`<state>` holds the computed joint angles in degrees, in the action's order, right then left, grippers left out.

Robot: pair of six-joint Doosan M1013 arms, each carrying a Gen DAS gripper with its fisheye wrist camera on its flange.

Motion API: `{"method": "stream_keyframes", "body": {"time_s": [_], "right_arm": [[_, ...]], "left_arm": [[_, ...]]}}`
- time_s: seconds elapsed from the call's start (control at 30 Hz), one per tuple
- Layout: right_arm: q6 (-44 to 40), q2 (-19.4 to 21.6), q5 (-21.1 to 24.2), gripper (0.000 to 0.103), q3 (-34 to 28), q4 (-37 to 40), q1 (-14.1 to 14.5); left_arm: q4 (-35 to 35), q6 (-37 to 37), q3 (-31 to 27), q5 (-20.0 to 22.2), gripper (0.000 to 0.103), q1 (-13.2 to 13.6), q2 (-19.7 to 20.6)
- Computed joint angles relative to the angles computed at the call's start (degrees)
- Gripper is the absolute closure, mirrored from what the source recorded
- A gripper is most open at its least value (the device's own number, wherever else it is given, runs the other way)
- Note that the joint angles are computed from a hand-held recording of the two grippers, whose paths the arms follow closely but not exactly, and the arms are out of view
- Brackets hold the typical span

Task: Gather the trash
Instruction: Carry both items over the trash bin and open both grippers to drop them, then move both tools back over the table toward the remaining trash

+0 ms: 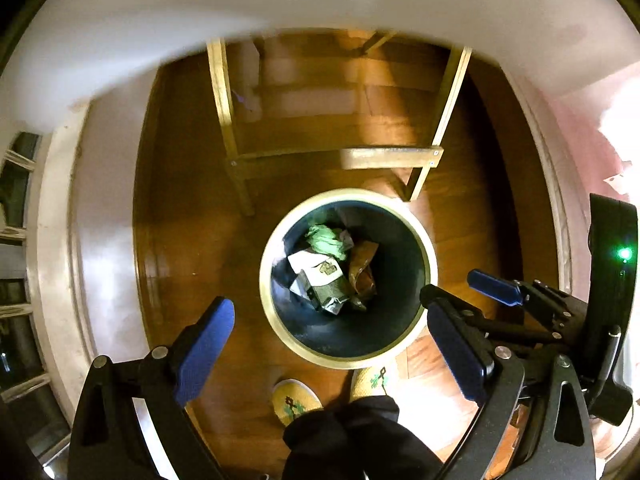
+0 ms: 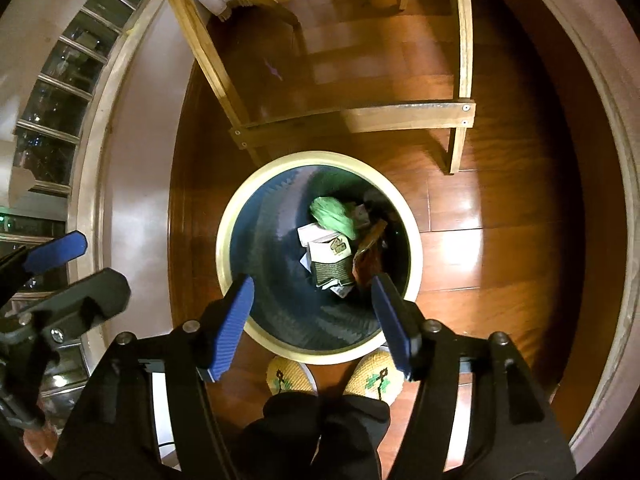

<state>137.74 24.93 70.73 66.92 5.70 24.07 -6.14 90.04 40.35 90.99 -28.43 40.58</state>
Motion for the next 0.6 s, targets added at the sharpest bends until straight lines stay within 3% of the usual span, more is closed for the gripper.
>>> {"method": "stream_keyframes", "body": {"time_s": [0.37,0.6], "right_arm": [[4.86,-1.96,7.56,0.044,-9.15,-5.05,2.05],[7.94,-1.57,13.31,0.044,-19.1,-9.78,4.04]], "left_arm": [[-1.2,-1.09,-8.96,2.55,0.005,1.0,-2.27],[-2.37,-0.38,-23.5,7.77,0.005,1.71,-0.05]]}}
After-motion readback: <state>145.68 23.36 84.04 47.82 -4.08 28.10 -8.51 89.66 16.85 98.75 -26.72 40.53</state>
